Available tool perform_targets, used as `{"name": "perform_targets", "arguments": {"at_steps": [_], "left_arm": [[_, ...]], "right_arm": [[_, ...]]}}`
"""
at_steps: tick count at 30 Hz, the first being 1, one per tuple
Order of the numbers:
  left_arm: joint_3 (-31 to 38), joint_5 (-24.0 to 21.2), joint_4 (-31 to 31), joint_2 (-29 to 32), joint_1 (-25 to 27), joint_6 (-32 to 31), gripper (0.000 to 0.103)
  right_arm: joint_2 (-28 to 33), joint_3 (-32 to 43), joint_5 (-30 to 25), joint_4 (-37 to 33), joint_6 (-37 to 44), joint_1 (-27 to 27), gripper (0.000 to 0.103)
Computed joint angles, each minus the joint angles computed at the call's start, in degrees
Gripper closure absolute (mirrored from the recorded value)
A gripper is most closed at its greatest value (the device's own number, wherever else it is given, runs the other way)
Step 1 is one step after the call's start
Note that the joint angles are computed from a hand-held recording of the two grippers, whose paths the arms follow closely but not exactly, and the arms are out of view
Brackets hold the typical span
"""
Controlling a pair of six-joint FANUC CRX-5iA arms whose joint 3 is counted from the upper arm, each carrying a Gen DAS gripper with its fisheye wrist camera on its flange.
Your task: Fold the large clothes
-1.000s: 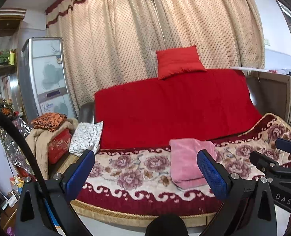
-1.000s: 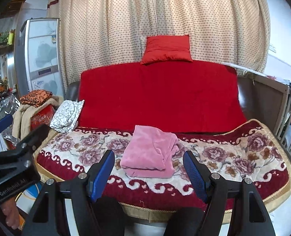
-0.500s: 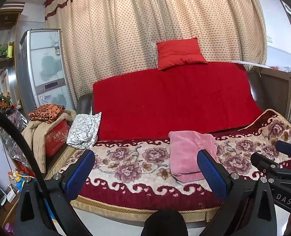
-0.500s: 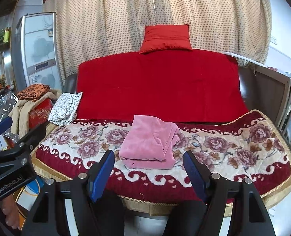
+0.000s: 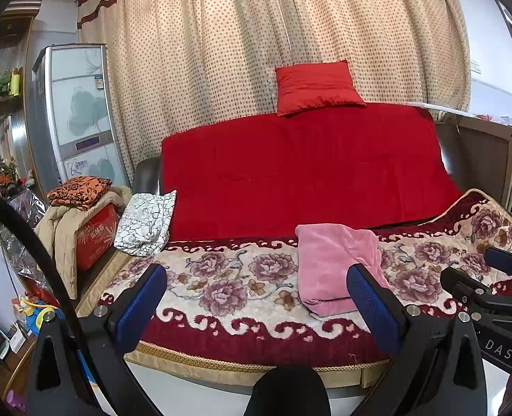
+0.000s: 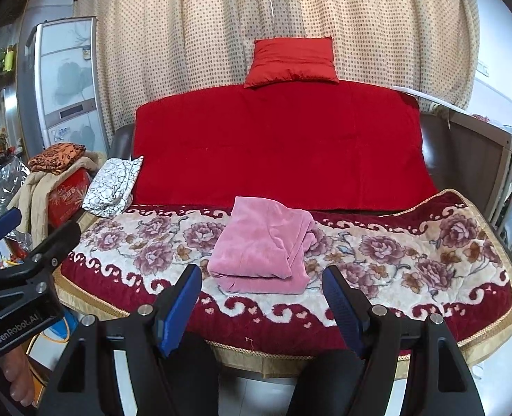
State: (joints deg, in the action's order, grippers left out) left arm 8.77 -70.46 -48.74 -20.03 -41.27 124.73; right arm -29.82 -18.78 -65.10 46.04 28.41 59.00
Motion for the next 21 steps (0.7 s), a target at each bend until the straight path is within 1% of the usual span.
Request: {"name": "perform_targets", "arguments": {"at_steps": [21], "left_arm": [[-1.42,1.83,3.15,-1.0,3.2,-1.18,0.0]], "right_arm": [[1.04,0.79,-0.08,-0.17,1.17,0.08,0.028]]}}
